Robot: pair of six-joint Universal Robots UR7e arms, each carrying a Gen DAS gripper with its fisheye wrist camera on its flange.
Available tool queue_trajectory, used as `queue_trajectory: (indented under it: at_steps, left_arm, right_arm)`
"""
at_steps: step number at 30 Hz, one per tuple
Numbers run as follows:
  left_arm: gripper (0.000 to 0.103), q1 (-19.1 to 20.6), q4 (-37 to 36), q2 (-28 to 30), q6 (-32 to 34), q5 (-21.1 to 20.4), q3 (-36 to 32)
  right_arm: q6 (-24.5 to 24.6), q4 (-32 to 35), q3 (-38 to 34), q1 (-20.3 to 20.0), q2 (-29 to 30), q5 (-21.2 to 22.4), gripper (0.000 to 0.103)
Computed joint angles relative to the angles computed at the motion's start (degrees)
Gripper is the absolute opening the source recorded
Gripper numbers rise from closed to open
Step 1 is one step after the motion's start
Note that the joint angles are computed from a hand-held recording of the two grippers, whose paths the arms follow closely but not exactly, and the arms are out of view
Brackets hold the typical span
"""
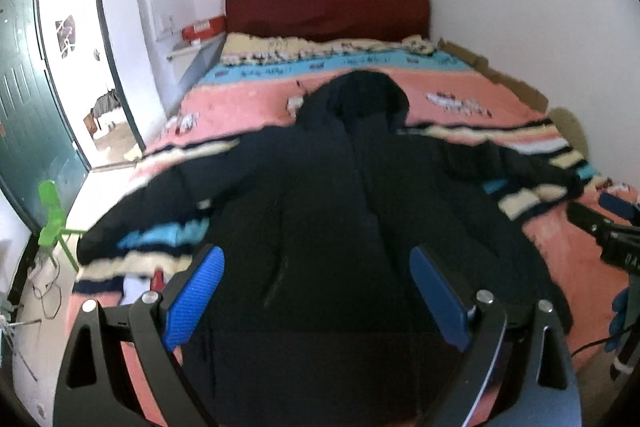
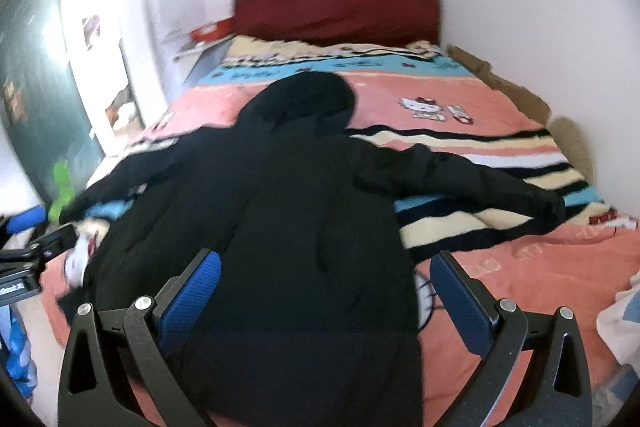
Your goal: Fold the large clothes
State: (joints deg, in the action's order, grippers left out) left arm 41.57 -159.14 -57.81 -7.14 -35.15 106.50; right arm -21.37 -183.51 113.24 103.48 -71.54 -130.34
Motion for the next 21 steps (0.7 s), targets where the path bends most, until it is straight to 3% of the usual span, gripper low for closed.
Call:
queue_trajectory:
  at_steps: [4,8,16,21]
  left_arm:
    - [0.095,3.49,-2.66,3.85,3.02,0.90,-5.65]
    - [0.095,6.99,-0.54,6.26,1.85,0.94,-10.36]
    - [0.095,10.01,1.75,10.69,1.82,3.61,-15.40]
    - [0.095,10.30,3.74,12.47,1.06,4.77,-17.67]
  right_arm:
    - [0.24,0.49,-5.63,-4.66,1.30,-1.65,0.102]
    - [-1.96,0.26,-12.99,-9.73,4.41,-5.15,0.102]
    - [7.62,14.00,-29.19,-22.80,6.55,-1.85,0.102]
    - [13.68,21.72,-37.91,-28.78,9.27,-1.04,0.102]
